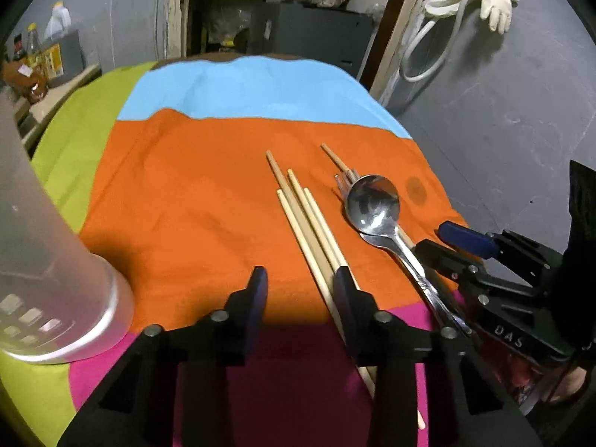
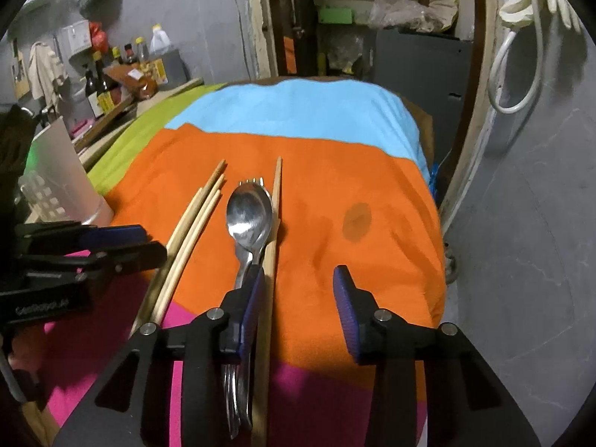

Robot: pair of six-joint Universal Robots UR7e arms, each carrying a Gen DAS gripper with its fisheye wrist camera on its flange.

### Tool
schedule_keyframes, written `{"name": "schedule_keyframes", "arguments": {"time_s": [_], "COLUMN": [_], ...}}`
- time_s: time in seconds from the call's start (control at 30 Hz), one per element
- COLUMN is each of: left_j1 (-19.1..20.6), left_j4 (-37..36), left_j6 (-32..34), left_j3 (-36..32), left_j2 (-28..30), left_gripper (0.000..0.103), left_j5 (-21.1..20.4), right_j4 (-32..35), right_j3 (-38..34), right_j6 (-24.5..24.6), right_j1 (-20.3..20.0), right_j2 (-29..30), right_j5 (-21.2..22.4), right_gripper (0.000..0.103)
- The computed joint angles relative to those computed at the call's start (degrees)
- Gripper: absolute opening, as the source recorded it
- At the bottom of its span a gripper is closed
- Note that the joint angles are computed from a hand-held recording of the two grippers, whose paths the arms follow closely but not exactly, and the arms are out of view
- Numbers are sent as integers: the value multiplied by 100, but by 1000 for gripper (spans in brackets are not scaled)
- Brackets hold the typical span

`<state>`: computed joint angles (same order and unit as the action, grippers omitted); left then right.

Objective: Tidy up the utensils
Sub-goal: 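Grasp one wooden chopstick with the right tool while the left tool grasps another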

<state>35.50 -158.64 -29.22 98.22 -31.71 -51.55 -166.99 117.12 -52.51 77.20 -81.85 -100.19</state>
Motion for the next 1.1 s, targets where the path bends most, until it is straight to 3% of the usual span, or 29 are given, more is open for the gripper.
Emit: {"name": "schedule_keyframes", "arguments": {"time_s": [0.57,0.8,1.07,1.1], "left_j1": [110,166,407,416], "left_j4": [246,1028,1812,1856], "left_j6": [-48,-72,-294,-331], "left_j3": [-186,-654,-1125,-1152], "left_j2": [28,167,142,139], "left_gripper": [16,13,8,7], "left_j5": [-191,-153,-621,-646], "right_j4": [122,-3,761,780], "right_j3": [-126,-338,-1077,-1096], "right_j6": [111,98,712,712], "right_j1": [38,239,481,485], "right_j2": [108,458,917,932], "right_j5": [-138,-544,-933,-931], "right_gripper": [35,24,20,11]}}
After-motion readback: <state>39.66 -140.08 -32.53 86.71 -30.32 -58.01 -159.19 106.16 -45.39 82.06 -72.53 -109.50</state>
